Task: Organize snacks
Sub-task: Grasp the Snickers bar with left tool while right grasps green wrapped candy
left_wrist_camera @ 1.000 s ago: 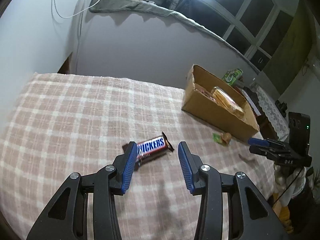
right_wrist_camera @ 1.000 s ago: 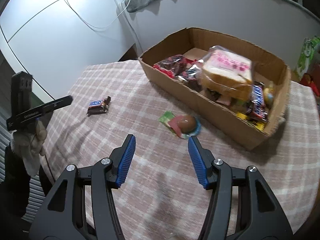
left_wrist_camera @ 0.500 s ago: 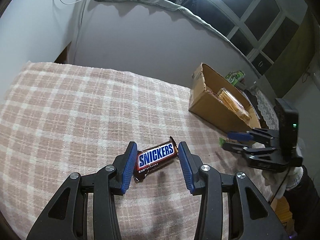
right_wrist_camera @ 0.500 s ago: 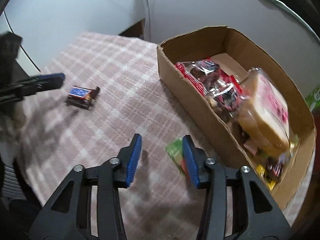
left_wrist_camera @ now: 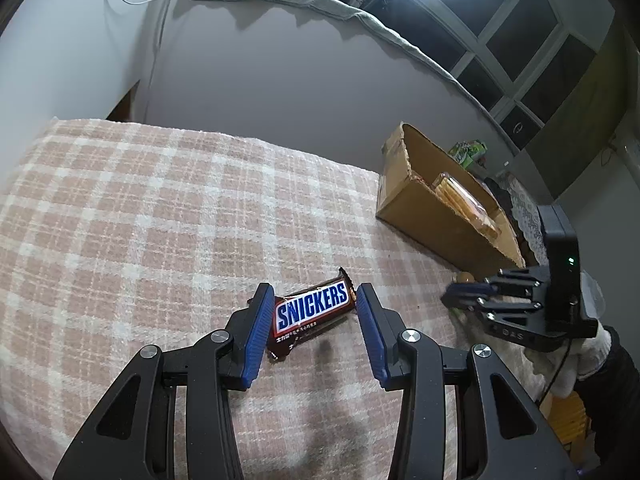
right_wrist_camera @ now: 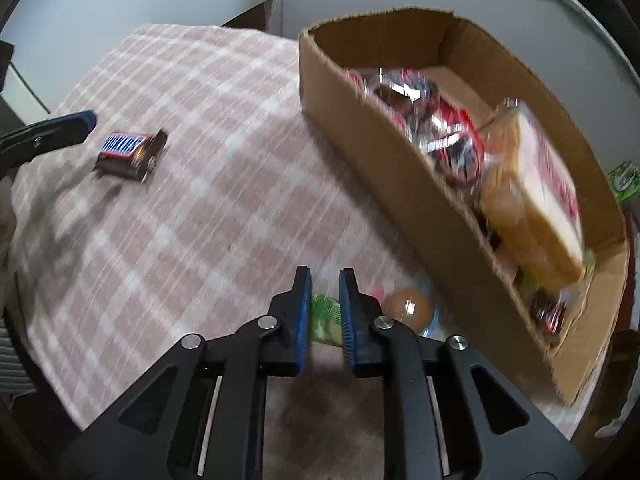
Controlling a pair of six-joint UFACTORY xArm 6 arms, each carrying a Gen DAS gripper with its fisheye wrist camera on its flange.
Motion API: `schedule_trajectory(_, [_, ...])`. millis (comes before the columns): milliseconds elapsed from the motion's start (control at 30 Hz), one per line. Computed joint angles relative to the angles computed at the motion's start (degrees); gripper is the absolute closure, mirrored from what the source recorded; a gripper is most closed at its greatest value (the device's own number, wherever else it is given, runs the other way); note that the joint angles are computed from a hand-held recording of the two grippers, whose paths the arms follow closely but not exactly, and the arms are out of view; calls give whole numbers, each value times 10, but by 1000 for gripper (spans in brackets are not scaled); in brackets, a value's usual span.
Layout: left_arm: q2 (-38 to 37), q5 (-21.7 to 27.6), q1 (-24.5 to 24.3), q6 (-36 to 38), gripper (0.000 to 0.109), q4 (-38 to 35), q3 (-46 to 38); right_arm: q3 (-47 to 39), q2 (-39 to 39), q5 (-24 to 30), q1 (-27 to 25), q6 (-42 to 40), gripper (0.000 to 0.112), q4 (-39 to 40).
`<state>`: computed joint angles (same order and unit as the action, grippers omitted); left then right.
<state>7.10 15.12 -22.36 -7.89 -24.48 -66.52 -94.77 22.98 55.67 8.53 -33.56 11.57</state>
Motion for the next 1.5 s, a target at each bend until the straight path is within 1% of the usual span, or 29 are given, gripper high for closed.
schedule_trajectory(167, [-5, 0, 1, -5, 67, 5, 9, 41, -41, 59, -34, -24, 98, 63])
schedule_trajectory(300, [-6, 4, 1, -3, 67, 3, 9, 103, -91, 69, -58, -65, 97, 99])
schedule_trajectory(400, [-4, 8, 1, 3, 67, -3, 3, 125, -116, 75, -87, -75, 97, 160])
schedule_trajectory(433, [-2, 10, 2, 3, 67, -2, 0, 136, -127, 71, -97, -80, 94, 187])
schedule_trajectory(467, [2, 15, 3, 3, 67, -1, -7, 149, -141, 70, -111, -89, 86, 214])
schedule_trajectory(500, [7, 19, 4, 5, 67, 0, -15, 160, -151, 66, -121, -94, 81, 233])
schedule_trajectory(533, [15, 28, 7, 4, 67, 5, -25, 172, -163, 62, -129, -99, 72, 242])
schedule_trajectory(567, [24, 37, 11, -5, 63, 15, -36, 180, -169, 56, -130, -100, 69, 244])
schedule_trajectory(600, [32, 44, 14, -7, 62, 14, -46, 192, -178, 48, -129, -100, 69, 245])
schedule_trajectory(667, [48, 61, 19, 6, 62, 2, -65, 209, -191, 51, -132, -106, 69, 241])
schedule_trajectory(700, [57, 70, 22, 8, 62, -4, -75, 221, -198, 42, -128, -106, 69, 233])
schedule_trajectory(800, [75, 102, 28, 68, 62, -88, -95, 231, -198, 28, -111, -104, 69, 223])
schedule_trajectory(967, [68, 112, 19, 92, 62, -113, -85, 236, -192, 11, -94, -105, 69, 223])
schedule_trajectory(1033, [58, 107, 10, 84, 62, -96, -74, 243, -195, -10, -85, -104, 69, 214])
schedule_trajectory(1100, [48, 98, -5, 55, 62, -46, -61, 247, -195, -24, -77, -103, 69, 208])
schedule_trajectory(1133, [44, 91, -13, 33, 62, -8, -55, 248, -196, -24, -76, -105, 69, 209])
schedule_trajectory(1167, [39, 84, -21, -7, 62, 50, -49, 252, -198, -27, -74, -107, 69, 208])
schedule_trajectory(1267, [34, 76, -28, -115, 62, 197, -48, 280, -215, -75, -62, -98, 69, 177])
schedule_trajectory(1300, [37, 81, -29, -135, 62, 225, -54, 287, -219, -86, -59, -97, 69, 168])
schedule_trajectory(1367, [51, 99, -30, -151, 60, 260, -75, 295, -225, -92, -55, -96, 69, 155])
schedule_trajectory(1467, [71, 127, -34, -180, 57, 312, -104, 313, -238, -121, -45, -90, 69, 130])
schedule_trajectory(1500, [76, 129, -35, -179, 57, 312, -108, 316, -239, -127, -41, -89, 69, 122])
